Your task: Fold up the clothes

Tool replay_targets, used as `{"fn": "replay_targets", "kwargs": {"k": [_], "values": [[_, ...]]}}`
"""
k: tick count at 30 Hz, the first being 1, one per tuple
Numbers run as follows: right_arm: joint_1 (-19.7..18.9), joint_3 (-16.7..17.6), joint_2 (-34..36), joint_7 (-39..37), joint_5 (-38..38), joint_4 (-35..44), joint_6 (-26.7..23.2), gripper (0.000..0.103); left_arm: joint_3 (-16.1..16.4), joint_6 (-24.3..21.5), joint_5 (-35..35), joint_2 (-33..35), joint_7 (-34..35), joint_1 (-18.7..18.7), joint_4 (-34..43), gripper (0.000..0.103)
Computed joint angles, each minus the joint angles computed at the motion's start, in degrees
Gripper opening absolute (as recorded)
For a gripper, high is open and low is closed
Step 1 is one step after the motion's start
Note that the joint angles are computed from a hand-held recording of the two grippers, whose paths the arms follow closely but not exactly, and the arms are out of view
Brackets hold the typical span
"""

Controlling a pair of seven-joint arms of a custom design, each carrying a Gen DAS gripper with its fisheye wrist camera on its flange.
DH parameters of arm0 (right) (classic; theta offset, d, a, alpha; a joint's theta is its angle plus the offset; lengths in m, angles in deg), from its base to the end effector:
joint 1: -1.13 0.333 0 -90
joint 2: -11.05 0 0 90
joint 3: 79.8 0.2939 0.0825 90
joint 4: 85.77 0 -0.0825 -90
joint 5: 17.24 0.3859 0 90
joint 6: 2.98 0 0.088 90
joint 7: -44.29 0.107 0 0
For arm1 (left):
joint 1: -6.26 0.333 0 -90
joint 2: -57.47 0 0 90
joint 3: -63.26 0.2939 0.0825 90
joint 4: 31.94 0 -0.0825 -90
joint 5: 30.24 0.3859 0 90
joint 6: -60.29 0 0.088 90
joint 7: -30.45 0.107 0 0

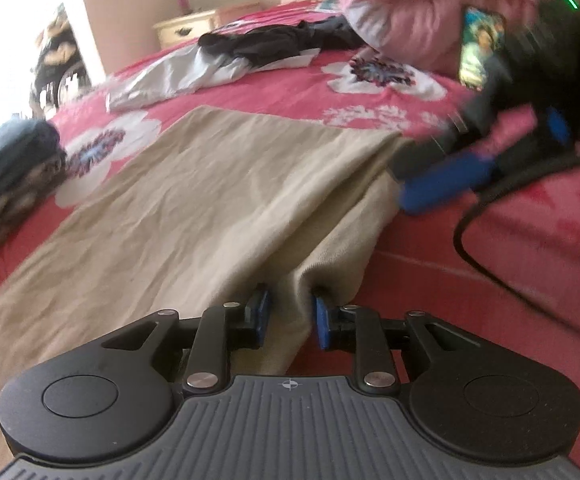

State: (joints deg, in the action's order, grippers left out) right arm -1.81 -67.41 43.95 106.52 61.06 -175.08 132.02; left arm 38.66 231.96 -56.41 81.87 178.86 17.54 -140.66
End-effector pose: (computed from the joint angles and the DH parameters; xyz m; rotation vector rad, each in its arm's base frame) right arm 0.7068 0.1066 0.3325 -1.1588 1.6865 0.6172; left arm 0.6586 -0.0972 0.3462 -1.0515 2.3322 -0.8002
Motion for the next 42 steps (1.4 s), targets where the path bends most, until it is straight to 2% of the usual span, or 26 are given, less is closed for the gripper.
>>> {"fn": "replay_targets", "kwargs": {"k": [4,6,9,15,19,23,25,26,27,28,32,35,38,40,42], "values": [[0.1,0.5,3.1,5.4,-1.1,4.8,-2.4,0.032,-1.3,4.5,2.2,-0.7,3.3,0.5,-3.3,0.028],[1.3,-0.2,4.5,10.5,-5.0,7.0,-2.5,0.034,-2.9,6.5,3.4,-0.8,4.4,1.8,-4.7,0.030],[0.3,0.0,4.8,13.6,-7.1,6.8,-3.3,0.034,-5.6,8.5,5.5,-0.7,5.0,4.5,-6.3,0.031],[1.7,-0.2,7.6,22.6,-13.1,10.1,-2.2,0.037,-13.3,6.8,6.0,-0.7,6.4,12.6,-7.5,0.035],[2.3,0.6,9.4,27.7,-16.4,12.3,-1.0,0.037,-17.1,6.4,4.1,-1.0,8.4,16.3,-8.5,0.036],[3.5,0.4,11.0,33.5,-20.9,15.2,-0.2,0.037,-18.3,5.8,1.9,-0.6,9.9,17.3,-8.1,0.036],[3.8,0.4,10.6,35.4,-22.8,15.0,0.6,0.032,-18.9,5.8,0.8,-0.4,10.6,17.8,-7.9,0.036],[3.8,0.4,9.8,35.1,-23.7,14.2,1.4,0.027,-19.6,5.7,0.0,-0.4,11.0,18.4,-7.8,0.036],[3.9,0.5,9.0,34.8,-24.4,13.3,2.2,0.018,-20.4,5.6,-0.9,-0.4,11.5,19.1,-7.7,0.036],[3.8,0.9,8.0,33.2,-24.3,11.9,3.8,0.015,-21.0,5.3,-1.9,-0.3,11.8,19.6,-7.4,0.037],[3.1,3.1,4.9,25.0,-22.0,7.9,9.7,0.008,-20.9,1.8,-6.4,0.1,11.4,19.7,-4.5,0.040],[1.5,5.8,3.7,15.0,-16.2,5.3,13.7,0.007,-16.7,-1.3,-7.6,0.6,8.3,16.0,-1.3,0.041],[-0.6,9.2,3.1,-1.4,-6.6,4.1,16.8,0.006,-12.1,-0.7,-7.5,1.2,6.8,11.5,0.6,0.040],[-1.6,10.2,2.8,-10.1,-1.2,3.5,17.1,0.005,-10.9,0.5,-8.7,1.1,7.7,10.0,0.7,0.040],[-1.6,10.1,3.0,-15.3,2.4,3.7,16.7,0.005,-10.6,1.7,-10.4,0.8,9.0,9.3,0.5,0.040]]}}
